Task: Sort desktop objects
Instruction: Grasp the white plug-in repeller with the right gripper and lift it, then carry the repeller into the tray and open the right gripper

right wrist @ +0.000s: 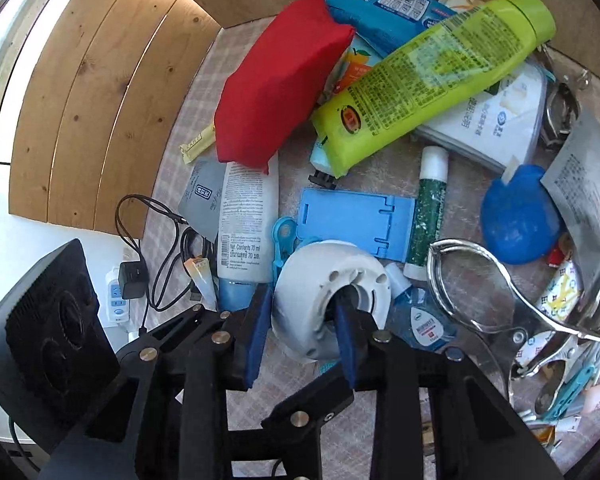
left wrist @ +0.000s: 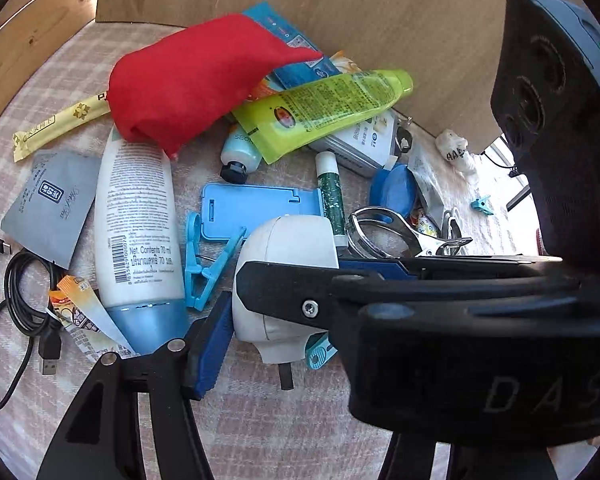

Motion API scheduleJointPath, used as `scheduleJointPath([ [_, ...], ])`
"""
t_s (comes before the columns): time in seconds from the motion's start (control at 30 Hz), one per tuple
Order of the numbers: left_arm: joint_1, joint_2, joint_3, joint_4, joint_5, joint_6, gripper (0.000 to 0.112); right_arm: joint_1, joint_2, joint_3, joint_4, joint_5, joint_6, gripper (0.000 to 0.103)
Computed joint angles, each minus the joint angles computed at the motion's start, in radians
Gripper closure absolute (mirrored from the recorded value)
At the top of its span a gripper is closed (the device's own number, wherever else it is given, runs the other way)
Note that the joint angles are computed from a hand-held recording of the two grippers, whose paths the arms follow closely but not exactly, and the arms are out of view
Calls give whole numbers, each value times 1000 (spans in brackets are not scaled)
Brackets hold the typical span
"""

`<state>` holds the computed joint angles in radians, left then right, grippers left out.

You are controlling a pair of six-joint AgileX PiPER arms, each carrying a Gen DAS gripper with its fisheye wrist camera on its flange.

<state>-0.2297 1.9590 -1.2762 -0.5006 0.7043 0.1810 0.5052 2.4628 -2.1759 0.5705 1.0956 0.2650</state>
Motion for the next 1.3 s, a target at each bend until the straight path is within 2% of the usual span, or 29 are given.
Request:
scheduleJointPath([
  [0.17,-29,-24,15,23,-3,-27,60,-3,-75,128,32,-59,-22,73],
  [0.37,-69,-82,14,69,14,-66,60,-9,-226,331,52,-159,-68,73],
  [0.6,-151,-123,-39,69,44,-99,60,-67,-475,644,132,-289,-164,73],
  [0.8,-298,-85,-130,94,70,-147,60,-150,-706,924,144,-359,-207,73],
  [0.87,-343,-61,-179,102,94,-162,60,-198,-776,1008,155,-366,-231,73],
  [1.07,-481,59,-375,128,154,-207,60,-391,-942,1182,171,-317,-302,73],
  [1.3,-582,192,-546,89,207,-236,60,-585,-1038,1305,143,-249,-374,73],
])
